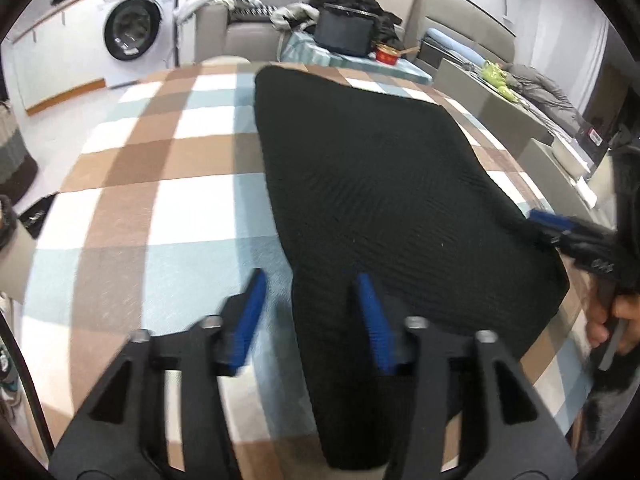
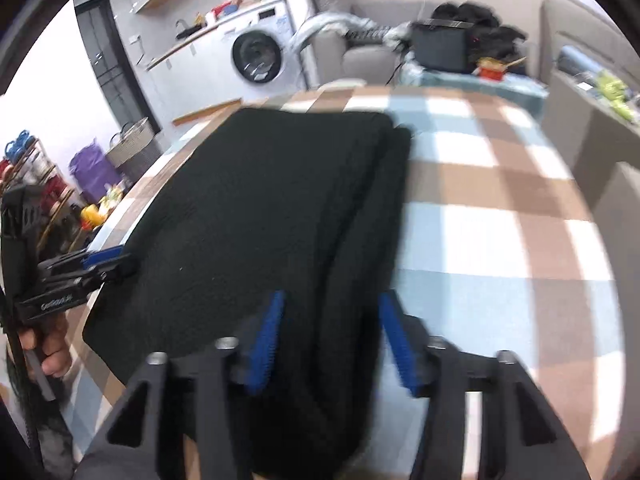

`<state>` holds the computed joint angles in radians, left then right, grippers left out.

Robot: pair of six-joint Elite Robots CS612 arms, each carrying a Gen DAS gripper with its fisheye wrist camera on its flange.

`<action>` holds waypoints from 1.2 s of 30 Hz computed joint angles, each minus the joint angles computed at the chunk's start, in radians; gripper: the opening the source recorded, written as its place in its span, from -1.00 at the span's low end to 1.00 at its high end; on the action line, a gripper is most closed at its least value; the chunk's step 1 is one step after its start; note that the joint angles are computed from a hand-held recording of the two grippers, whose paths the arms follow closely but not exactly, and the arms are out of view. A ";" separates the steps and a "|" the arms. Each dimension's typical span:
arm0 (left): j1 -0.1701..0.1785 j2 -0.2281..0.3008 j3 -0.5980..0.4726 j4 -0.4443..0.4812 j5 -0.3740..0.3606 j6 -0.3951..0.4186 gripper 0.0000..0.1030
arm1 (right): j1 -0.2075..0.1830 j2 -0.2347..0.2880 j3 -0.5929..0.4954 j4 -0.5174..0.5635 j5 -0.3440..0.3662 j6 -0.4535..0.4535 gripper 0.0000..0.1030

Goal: Fold small clothes

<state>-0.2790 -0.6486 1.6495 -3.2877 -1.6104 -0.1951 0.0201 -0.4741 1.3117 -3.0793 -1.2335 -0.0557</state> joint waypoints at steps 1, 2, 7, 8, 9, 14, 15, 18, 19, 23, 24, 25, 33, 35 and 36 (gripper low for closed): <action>-0.005 -0.005 0.014 -0.025 0.015 0.003 0.24 | -0.004 -0.009 0.024 -0.045 0.003 0.007 0.33; -0.013 -0.011 0.033 -0.060 0.039 0.003 0.42 | -0.008 -0.019 0.047 -0.087 0.008 0.010 0.52; -0.044 -0.036 0.109 -0.202 0.118 0.014 0.80 | -0.015 -0.055 0.147 -0.296 0.037 -0.005 1.00; -0.049 -0.038 0.119 -0.225 0.127 0.016 0.95 | -0.014 -0.060 0.160 -0.311 0.044 -0.014 1.00; -0.053 -0.039 0.131 -0.261 0.133 0.018 0.98 | -0.013 -0.064 0.172 -0.328 0.053 -0.026 1.00; -0.073 -0.037 0.161 -0.364 0.186 0.022 0.98 | -0.004 -0.059 0.194 -0.428 0.079 -0.050 1.00; -0.074 -0.037 0.164 -0.376 0.187 0.021 0.98 | -0.004 -0.058 0.197 -0.437 0.086 -0.046 1.00; -0.078 -0.031 0.169 -0.406 0.206 0.011 0.98 | -0.002 -0.048 0.196 -0.466 0.105 -0.037 1.00; -0.076 -0.027 0.166 -0.412 0.207 0.010 0.98 | 0.000 -0.045 0.197 -0.482 0.099 -0.037 1.00; -0.074 -0.021 0.165 -0.422 0.205 0.010 0.98 | 0.007 -0.032 0.195 -0.530 0.075 -0.063 1.00; -0.074 -0.021 0.165 -0.420 0.203 0.010 0.98 | 0.007 -0.030 0.195 -0.534 0.078 -0.064 1.00; -0.073 -0.020 0.166 -0.422 0.202 0.011 0.98 | 0.007 -0.027 0.194 -0.537 0.078 -0.062 1.00; -0.077 -0.014 0.171 -0.454 0.203 0.028 0.98 | 0.006 -0.009 0.185 -0.594 0.085 -0.036 1.00; -0.078 -0.015 0.171 -0.454 0.208 0.028 0.98 | 0.005 -0.008 0.183 -0.595 0.084 -0.028 1.00; -0.079 -0.015 0.171 -0.453 0.212 0.028 0.98 | 0.005 -0.008 0.183 -0.594 0.078 -0.024 1.00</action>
<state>-0.3577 -0.6640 1.8204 -3.7406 -1.3986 -0.1668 0.0256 -0.4824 1.4943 -3.6731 -1.1557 -0.0797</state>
